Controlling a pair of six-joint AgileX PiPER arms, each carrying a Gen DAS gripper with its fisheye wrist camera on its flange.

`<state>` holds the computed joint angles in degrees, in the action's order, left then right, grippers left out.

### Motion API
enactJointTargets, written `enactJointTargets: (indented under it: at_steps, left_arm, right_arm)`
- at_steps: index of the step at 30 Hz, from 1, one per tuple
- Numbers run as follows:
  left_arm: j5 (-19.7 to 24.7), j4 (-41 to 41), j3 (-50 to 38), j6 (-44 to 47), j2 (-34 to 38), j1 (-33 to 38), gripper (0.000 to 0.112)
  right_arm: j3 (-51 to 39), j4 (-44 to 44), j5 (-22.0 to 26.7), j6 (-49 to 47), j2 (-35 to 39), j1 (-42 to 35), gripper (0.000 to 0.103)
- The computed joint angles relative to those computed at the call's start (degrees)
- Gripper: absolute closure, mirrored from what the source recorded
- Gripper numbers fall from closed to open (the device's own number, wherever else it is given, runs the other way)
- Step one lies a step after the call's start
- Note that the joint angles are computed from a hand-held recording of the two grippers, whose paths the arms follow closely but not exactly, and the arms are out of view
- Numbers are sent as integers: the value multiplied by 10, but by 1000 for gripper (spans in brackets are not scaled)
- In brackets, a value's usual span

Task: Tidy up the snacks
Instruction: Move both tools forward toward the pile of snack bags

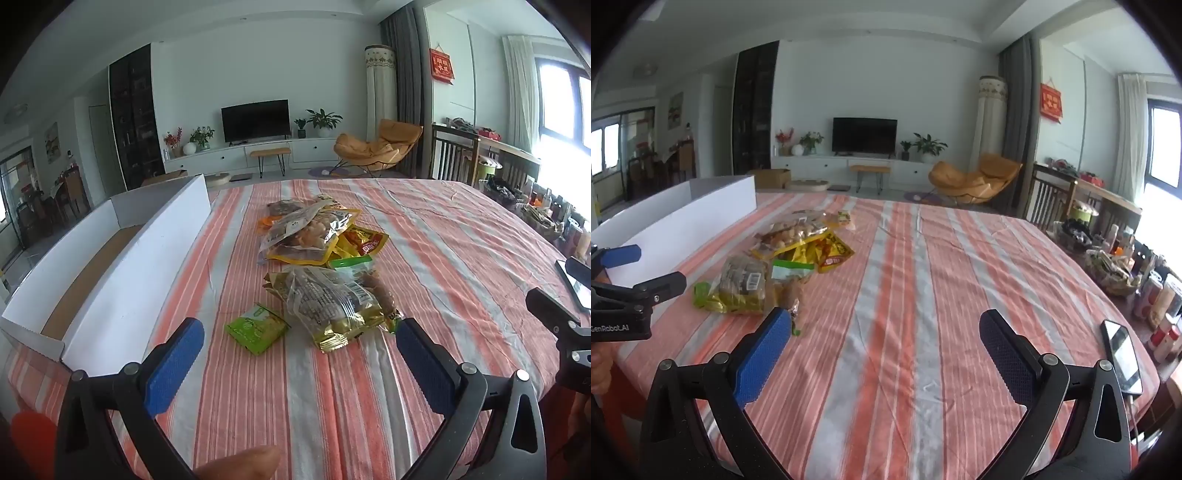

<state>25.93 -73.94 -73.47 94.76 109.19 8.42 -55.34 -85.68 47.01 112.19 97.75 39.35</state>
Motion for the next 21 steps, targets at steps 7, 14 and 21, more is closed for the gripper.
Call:
enactJointTargets:
  at_steps: [7,14,21]
  left_arm:
    - [-25,-17,24,13,-17,-21,9]
    - [-2,-7,14,-3,-8,-1,10]
    - [-5,-3,16,-1,-5,1,10]
  right_arm:
    - [8,5,5,-13,-6,1,1]
    - [30,-50,29,49,1,8,1]
    - [28,-41,42,42,3,25,1]
